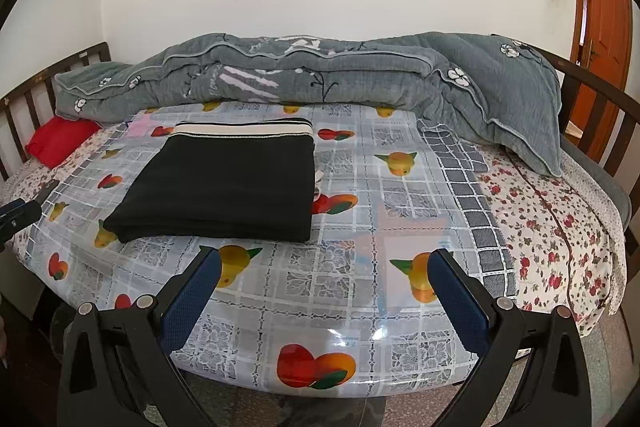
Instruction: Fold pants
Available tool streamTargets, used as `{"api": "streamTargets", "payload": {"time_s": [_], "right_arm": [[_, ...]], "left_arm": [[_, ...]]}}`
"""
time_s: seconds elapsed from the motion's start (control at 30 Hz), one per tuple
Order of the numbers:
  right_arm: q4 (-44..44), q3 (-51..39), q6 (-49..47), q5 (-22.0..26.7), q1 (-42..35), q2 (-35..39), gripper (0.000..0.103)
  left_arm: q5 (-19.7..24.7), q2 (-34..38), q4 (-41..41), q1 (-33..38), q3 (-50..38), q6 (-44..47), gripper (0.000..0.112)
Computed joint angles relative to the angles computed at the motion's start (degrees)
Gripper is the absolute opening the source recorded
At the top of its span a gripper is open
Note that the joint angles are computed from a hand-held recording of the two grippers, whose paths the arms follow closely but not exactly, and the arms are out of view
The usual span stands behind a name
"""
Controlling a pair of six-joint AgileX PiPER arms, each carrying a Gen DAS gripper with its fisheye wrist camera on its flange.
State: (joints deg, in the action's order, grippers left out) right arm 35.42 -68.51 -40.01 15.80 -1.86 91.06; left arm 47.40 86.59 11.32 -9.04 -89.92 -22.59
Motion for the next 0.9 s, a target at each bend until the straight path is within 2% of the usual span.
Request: {"api": "streamTargets", "payload": {"time_s": [0.9], "right_arm": [[-2.32, -0.08, 2.78, 0.64, 0.25, -1.86, 0.101]], "left_arm": [[0.97, -0.36, 2.05, -1.12, -1.06, -2.12, 0.084]]}}
